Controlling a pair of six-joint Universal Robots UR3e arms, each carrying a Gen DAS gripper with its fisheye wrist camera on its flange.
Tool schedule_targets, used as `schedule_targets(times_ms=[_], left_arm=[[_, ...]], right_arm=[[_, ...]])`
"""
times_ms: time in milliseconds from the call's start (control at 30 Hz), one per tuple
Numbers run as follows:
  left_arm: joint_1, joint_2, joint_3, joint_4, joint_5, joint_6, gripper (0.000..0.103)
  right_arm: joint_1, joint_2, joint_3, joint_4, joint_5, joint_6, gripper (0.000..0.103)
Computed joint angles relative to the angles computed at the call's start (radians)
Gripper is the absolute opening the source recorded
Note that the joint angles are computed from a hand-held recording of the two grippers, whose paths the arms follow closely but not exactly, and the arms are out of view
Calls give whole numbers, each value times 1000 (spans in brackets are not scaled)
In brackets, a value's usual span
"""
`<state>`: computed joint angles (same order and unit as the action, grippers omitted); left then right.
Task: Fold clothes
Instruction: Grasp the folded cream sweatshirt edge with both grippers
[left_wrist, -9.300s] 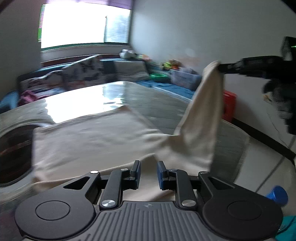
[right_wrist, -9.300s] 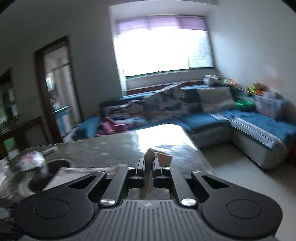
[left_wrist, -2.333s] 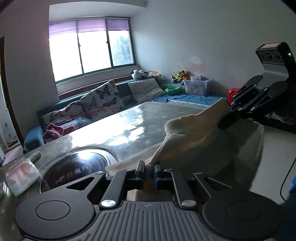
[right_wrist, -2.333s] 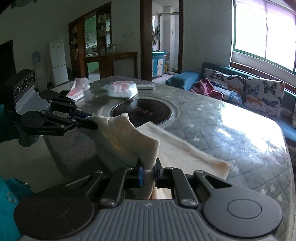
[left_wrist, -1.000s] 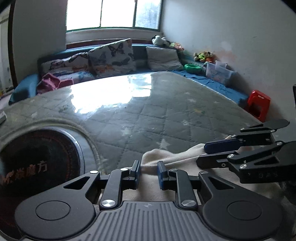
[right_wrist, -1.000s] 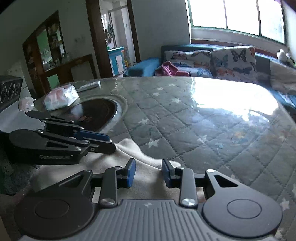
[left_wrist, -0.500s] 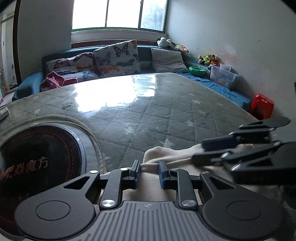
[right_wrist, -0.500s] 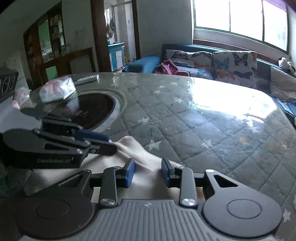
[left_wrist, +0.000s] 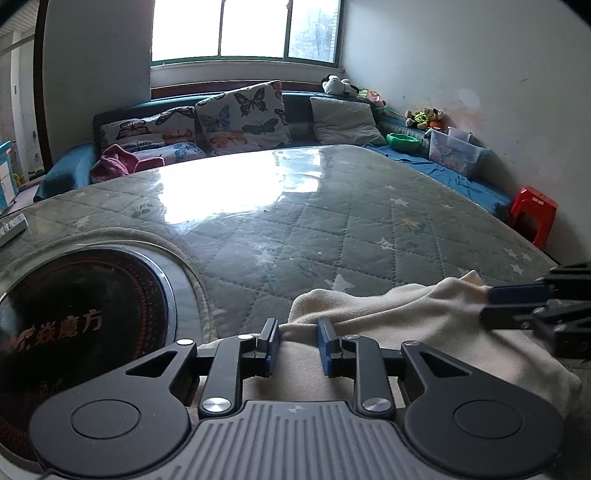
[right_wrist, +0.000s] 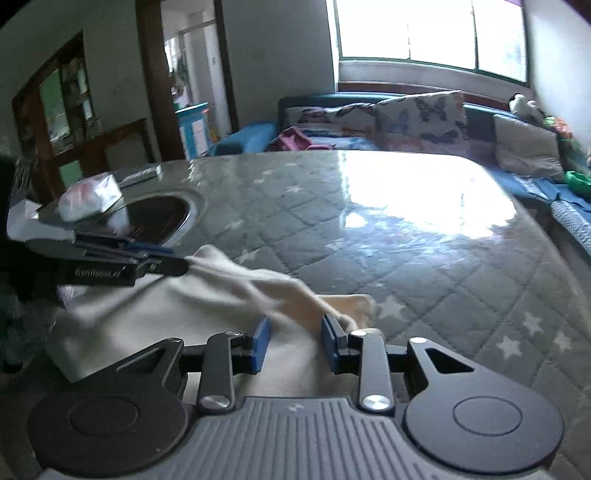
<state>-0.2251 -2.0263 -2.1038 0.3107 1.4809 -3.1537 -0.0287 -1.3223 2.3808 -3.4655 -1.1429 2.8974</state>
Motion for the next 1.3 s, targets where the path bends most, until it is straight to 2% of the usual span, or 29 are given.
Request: schedule_targets(times_ms=[133,233,433,533,700,900,1067,1300], left_arm=[[-4,-4,5,0,12,-14,29],[-6,-1,7,-6,19,-24,32],[8,35,-33,16,19,-53,31],[13,49,-44,15,27,-57,31],[23,58,-62,19,39,-36,31],[31,36,-74,57,102,-23,32],[86,136,-184,96,48,-41,30],[68,265,-366,180,-55,35,30]], right_arm=[[-26,-53,44,20,-14,-29,30],[-47,-62,55,31,-23,-5,31],[-38,-93,33,39,19,-8,31],[1,-48,-46,74,39,-13,30],[79,66,-191,115,16,4,25],[133,149,-281,132,-72,11,23],[119,69,-202,112,-38,-19,24],[185,7,-144,136,29,-81,24]])
